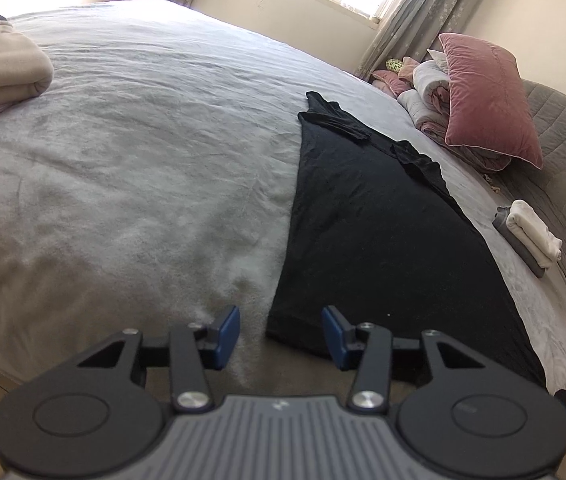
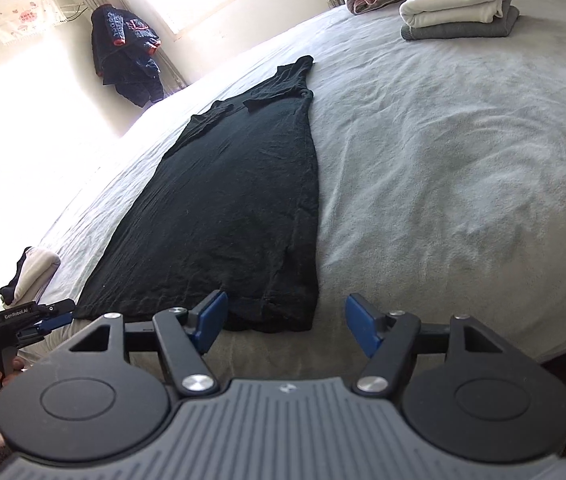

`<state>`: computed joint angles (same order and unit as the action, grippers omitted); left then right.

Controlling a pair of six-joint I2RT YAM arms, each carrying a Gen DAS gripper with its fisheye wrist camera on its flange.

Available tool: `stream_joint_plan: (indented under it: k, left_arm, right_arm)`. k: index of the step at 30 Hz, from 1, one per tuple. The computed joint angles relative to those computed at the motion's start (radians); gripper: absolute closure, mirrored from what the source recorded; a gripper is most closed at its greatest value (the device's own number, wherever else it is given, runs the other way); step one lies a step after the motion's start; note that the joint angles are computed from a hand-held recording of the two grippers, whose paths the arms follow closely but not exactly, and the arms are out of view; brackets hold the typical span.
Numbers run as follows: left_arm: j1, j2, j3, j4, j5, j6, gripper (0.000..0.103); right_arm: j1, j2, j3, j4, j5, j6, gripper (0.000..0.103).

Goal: Fold clothes
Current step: 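Move both open grippers to the hem corners of the black T-shirt, then close both grippers on the hem corners of the T-shirt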

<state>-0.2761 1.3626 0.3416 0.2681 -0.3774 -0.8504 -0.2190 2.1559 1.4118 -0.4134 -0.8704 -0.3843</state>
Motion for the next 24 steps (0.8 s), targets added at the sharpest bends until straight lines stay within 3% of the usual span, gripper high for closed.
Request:
stream_joint_plan:
  k: [3,7,10,16,21,24]
  left_arm:
    - [0.018,-0.006,0.017,-0.037,0.025,0.051,0.060]
    - [-0.045,-0.013,0.060,-0.111,-0.067,0.253,0.057]
    - [-0.101,-0.004,0.060,-0.069,-0.111,0.428,0.052]
    - [-0.154,0.092,0.094,0.032,-0.089,0.755,0.044]
    - [-0.158,0.170,0.131,0.044,-0.074,0.893,0.044]
    - [-0.160,0.171,0.129,0.051,-0.091,0.911,0.042]
  right_arm:
    - [0.007,0.002,0.011,-0.015,0.015,-0.002,0.039]
    - [0.014,-0.039,-0.023,0.016,0.039,-0.077,0.039]
    - [0.020,-0.087,-0.076,0.068,0.038,-0.174,0.039]
    - [0.076,-0.110,-0.078,-0.004,0.024,-0.458,0.039]
    - [0.130,-0.085,-0.070,-0.039,0.088,-0.630,0.039]
    - [0.147,-0.078,-0.092,-0.004,0.138,-0.694,0.039]
